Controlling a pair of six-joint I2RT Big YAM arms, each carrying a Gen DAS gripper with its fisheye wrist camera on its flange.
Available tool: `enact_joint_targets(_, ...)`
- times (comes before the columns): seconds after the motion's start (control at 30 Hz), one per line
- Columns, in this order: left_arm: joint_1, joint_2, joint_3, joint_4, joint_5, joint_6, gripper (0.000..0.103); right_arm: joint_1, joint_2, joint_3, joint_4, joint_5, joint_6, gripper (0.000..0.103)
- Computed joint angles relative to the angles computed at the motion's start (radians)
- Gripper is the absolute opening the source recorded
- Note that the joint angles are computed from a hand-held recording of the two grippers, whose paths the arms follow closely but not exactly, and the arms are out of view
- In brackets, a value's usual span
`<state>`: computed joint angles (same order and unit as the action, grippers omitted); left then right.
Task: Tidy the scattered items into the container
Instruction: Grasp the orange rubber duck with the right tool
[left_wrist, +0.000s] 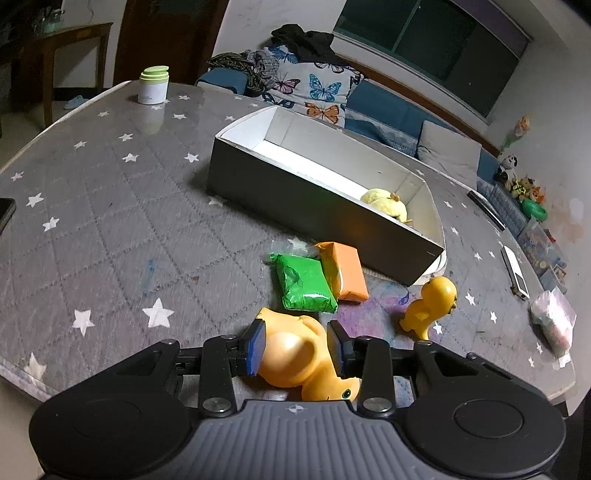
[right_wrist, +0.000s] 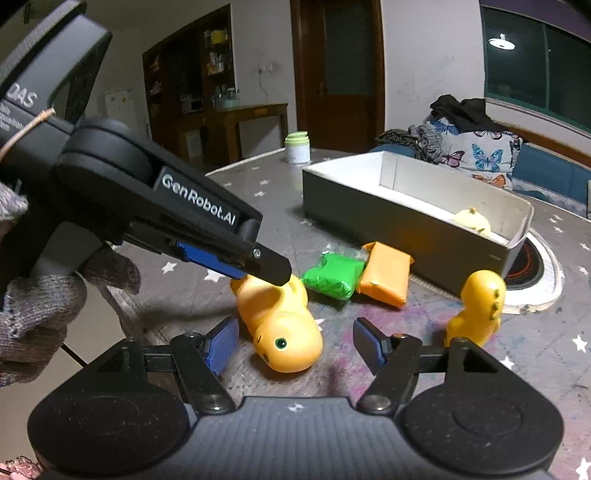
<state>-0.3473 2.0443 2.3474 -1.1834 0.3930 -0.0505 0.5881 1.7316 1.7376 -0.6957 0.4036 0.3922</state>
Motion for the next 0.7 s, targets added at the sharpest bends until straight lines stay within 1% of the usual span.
enact_joint_targets(0.17, 0.009, 0.010, 0.014, -0.017, 0.026, -0.043, 0.039, -0.004, 0.026, 0.026, -0.024, -0.022, -0.012, 0.070)
enact_joint_targets(0.4, 0.035, 0.030, 0.035, -0.026, 0.091, -0.141, 0.038, -0.004, 0.051, 0.054, -0.046, -0.050, -0.029, 0.069)
enact_joint_targets(0.57, 0.041, 0.038, 0.038, -0.009, 0.106, -0.198, 0.039, 0.003, 0.058, 0.066, -0.052, -0.067, -0.053, 0.069)
enact_joint_targets(0.7, 0.046, 0.050, 0.054, -0.005, 0.136, -0.247, 0.039, -0.001, 0.061, 0.070, -0.051, -0.081, -0.049, 0.069)
